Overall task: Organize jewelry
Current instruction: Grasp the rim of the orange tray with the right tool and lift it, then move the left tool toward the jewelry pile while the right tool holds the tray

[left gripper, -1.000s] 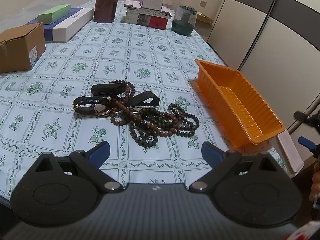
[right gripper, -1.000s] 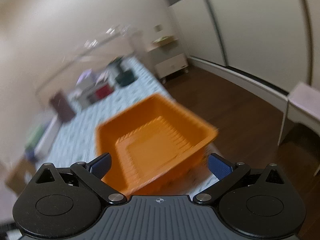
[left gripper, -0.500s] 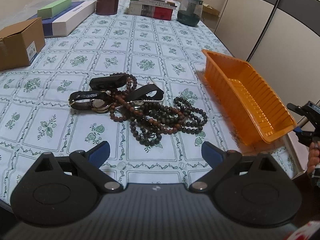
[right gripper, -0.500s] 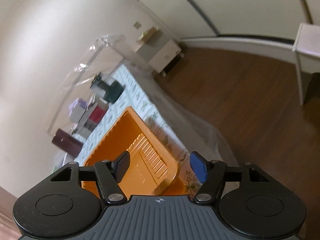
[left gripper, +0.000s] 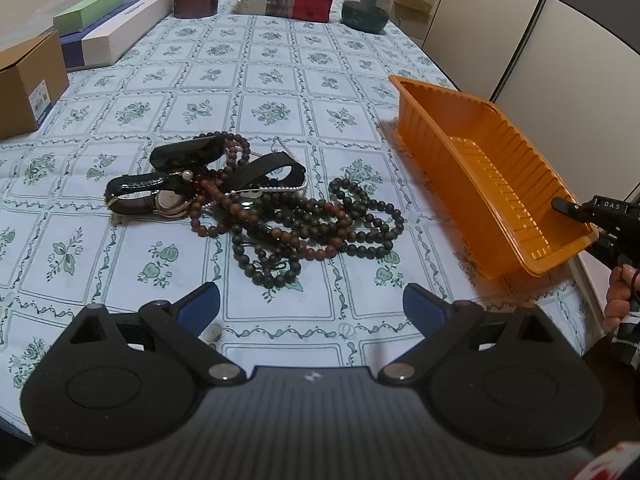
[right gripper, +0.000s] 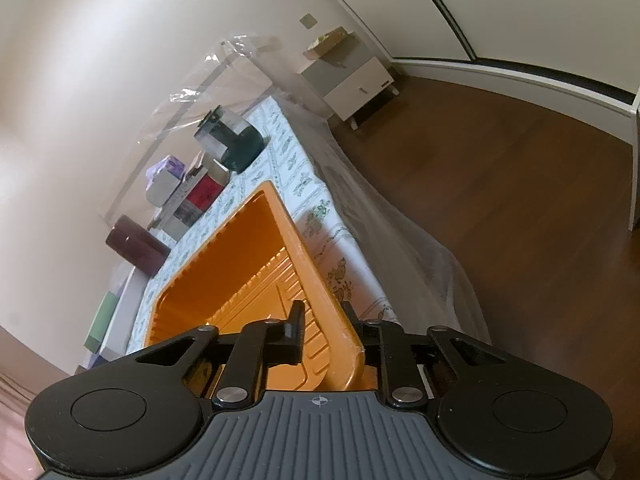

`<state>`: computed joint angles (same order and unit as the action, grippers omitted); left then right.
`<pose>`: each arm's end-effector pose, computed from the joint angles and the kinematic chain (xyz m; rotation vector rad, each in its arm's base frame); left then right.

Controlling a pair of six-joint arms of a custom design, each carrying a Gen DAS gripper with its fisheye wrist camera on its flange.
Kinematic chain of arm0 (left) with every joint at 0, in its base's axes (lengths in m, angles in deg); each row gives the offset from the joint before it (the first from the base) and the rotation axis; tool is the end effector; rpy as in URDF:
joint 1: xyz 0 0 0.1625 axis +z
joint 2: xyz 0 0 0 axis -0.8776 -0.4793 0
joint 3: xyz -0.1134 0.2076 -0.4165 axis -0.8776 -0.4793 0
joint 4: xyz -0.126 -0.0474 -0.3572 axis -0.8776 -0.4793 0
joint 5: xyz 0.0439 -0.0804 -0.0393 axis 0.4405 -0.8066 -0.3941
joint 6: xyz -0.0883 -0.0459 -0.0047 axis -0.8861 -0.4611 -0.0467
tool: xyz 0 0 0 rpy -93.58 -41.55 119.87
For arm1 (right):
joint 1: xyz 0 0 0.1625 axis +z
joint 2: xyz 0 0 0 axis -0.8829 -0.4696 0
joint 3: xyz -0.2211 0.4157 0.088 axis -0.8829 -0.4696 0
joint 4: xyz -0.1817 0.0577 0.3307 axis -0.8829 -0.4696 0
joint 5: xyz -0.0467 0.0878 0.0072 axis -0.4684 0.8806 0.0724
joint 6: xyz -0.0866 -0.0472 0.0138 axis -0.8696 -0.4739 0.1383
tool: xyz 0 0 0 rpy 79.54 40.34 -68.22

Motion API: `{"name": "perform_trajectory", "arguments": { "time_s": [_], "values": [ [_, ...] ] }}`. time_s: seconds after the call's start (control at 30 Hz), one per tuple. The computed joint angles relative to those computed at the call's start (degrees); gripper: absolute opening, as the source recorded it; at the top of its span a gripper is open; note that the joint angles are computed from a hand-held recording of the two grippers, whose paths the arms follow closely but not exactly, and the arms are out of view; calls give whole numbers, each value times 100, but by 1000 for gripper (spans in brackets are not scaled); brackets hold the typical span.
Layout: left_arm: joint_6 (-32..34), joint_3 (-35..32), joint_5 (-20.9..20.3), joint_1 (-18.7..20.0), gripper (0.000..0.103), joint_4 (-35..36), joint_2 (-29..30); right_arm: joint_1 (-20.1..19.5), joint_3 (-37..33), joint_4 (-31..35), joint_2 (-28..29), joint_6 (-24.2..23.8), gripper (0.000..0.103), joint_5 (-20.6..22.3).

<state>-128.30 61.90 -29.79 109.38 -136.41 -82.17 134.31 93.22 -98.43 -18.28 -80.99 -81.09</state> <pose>-0.2935 -0.6584 -0.0336 -0.2820 2.1978 -1.0309 -0.1208 -0.9132 0.3099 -0.3616 2.9218 -0.8359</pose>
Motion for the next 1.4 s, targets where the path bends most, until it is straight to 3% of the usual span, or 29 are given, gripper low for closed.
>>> {"name": "perform_trajectory", "arguments": {
  "time_s": [0.23,0.4,0.63,0.73,0.97,1.07,1.27,1.4],
  "values": [
    [44,36,-21,7,97,-129,1,86,396,-363,-146,-5,12,-214],
    [118,114,-1,0,97,-343,-4,299,1415,-1629,-475,-530,9,-762],
    [105,319,65,-18,97,-654,-55,505,2415,-3028,-708,-981,5,-1087],
    [140,409,82,-32,97,-803,-82,553,2483,-3065,-692,-960,5,-1149],
    [56,546,139,-53,97,-900,-142,423,2111,-2169,-675,108,8,-1058],
    [67,535,117,-48,97,-900,-134,336,2162,-2136,-761,336,11,-1004],
    [233,493,68,-49,97,-962,-103,166,2501,-2571,-864,597,15,-558],
    [138,517,104,-49,97,-888,-122,181,2660,-2980,-879,198,15,-470]
  ]
}}
